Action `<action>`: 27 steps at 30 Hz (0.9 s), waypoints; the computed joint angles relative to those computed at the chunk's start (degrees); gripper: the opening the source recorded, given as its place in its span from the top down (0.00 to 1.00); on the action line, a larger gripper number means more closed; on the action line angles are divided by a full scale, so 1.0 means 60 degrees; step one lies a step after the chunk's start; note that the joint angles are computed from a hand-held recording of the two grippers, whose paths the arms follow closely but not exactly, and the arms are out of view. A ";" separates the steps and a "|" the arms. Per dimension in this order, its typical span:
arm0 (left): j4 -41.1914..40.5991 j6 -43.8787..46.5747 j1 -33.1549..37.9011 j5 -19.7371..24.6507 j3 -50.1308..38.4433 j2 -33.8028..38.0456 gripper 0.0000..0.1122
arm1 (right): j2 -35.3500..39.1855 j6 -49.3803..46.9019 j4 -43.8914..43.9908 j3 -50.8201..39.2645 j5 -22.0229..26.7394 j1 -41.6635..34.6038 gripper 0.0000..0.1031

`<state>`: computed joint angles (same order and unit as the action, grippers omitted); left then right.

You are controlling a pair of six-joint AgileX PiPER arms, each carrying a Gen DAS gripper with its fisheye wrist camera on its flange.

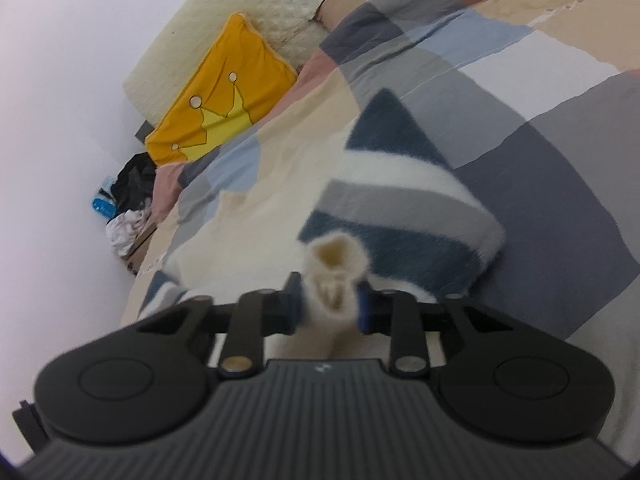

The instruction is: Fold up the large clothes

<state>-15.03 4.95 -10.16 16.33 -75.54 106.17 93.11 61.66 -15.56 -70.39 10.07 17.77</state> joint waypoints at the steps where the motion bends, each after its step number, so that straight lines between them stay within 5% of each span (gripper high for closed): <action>1: -0.0020 -0.0005 0.0005 0.0071 -0.0055 0.0040 0.39 | 0.0006 0.0798 -0.0792 -0.0013 0.0151 0.0064 0.80; 6: -0.0123 0.0021 0.0143 0.0734 -0.0529 0.0316 0.38 | 0.0244 0.3366 -0.3569 -0.0095 0.1403 0.0575 0.81; 15: -0.0106 0.0084 0.0184 0.0789 -0.0494 0.0289 0.37 | 0.0500 0.3515 -0.4045 -0.0305 0.2234 0.0984 0.81; 20: 0.0447 -0.0352 0.0137 0.0700 -0.0054 -0.0260 0.38 | 0.0471 0.3494 -0.4646 -0.0689 0.3012 0.1387 0.80; 27: -0.0489 0.0450 0.0476 0.0792 0.0945 -0.1461 0.38 | 0.0233 0.3691 -0.5215 -0.0749 0.3667 0.1860 0.76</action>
<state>-17.96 7.65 -7.30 21.09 -69.86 97.40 94.51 83.80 -46.85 -74.89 32.07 28.93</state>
